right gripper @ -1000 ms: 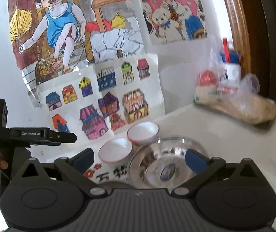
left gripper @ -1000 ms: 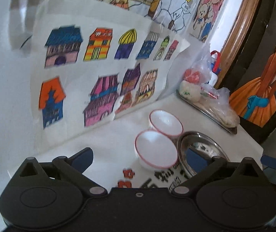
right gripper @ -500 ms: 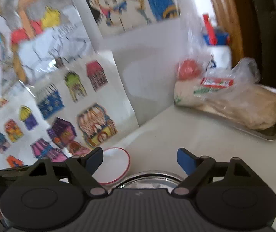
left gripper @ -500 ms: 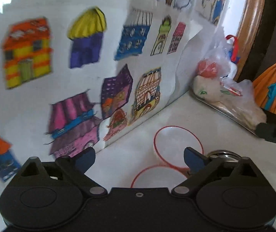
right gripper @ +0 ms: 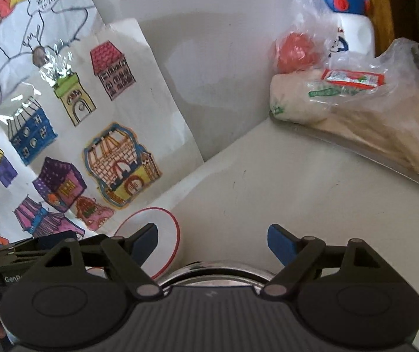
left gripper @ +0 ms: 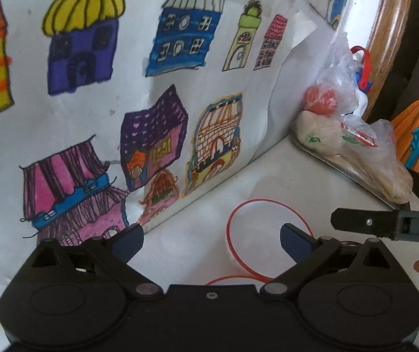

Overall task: Organize plates and bowls
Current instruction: 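Move both tools to a red-rimmed white bowl and close them on its rim, then lift the white bowl with both tools and carry it over the steel bowl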

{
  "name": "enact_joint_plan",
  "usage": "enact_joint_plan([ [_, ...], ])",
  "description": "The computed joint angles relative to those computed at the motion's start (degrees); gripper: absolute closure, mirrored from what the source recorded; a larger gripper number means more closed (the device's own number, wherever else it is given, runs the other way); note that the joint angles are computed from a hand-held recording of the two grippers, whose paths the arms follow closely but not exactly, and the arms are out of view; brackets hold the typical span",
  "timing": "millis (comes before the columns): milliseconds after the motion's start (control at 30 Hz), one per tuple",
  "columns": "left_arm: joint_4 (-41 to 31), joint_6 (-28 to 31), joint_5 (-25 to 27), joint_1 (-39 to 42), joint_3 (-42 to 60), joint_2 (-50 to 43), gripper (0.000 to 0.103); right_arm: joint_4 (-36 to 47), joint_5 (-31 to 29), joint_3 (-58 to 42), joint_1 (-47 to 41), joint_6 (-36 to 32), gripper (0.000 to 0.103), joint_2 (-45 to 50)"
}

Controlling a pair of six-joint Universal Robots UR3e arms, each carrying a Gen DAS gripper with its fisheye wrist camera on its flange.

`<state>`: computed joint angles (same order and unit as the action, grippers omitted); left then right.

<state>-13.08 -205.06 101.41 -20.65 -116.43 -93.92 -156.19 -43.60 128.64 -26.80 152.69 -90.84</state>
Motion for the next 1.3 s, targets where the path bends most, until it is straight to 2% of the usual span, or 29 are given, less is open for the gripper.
enact_joint_plan([
  [233, 1.8, -0.7, -5.0, 3.1, -1.6, -0.5, 0.002, -1.7, -2.6, -1.2, 3.3, 0.8, 0.017, 2.4],
  [333, 1.7, -1.2, -5.4, 3.6, -1.9, -0.6, 0.002, -1.5, -3.2, -1.6, 4.4, 1.0, 0.02, 2.8],
  [433, 1.2, -1.8, -7.4, 4.8, -2.0, -0.7, 0.007, -1.7, -3.7, -1.9, 5.2, 0.8, 0.028, 3.6],
  [500, 0.9, -2.1, -8.9, 5.6, -2.1, -0.7, 0.017, -1.8, -3.8, -1.9, 5.5, 0.5, 0.037, 3.9],
  [633, -0.2, -2.1, -11.0, 6.6, -2.0, -0.7, 0.028, -2.5, -3.9, -1.5, 6.0, 0.3, 0.049, 3.7],
  [733, 0.1, -2.8, -11.9, 7.0, -2.4, -0.6, 0.039, -1.4, -3.6, -1.7, 6.4, 0.1, 0.062, 3.1],
  [800, 0.1, -2.9, -12.4, 7.2, -2.5, -0.5, 0.054, -1.5, -3.8, -1.7, 6.9, 0.2, 0.072, 2.9],
  [867, -0.1, -2.9, -13.5, 7.7, -2.9, -0.1, 0.065, -1.6, -4.1, -1.8, 7.6, 0.5, 0.079, 2.9],
  [967, 0.9, -3.3, -15.4, 8.3, -3.3, -0.5, 0.074, -1.9, -4.3, -2.0, 8.5, 1.2, 0.089, 3.1],
  [1067, 1.9, -3.9, -17.5, 8.8, -3.4, -0.7, 0.091, -3.4, -5.8, -1.7, 9.7, 2.4, 0.092, 3.0],
  [1167, 1.4, -4.2, -15.9, 7.5, -2.0, -1.7, 0.092, -4.2, -6.7, -1.5, 10.1, 3.3, 0.093, 2.9],
  [1300, 2.4, -6.1, -16.6, 8.0, -2.4, -2.0, 0.093, -4.3, -5.9, -1.1, 9.5, 5.3, 0.094, 2.9],
])
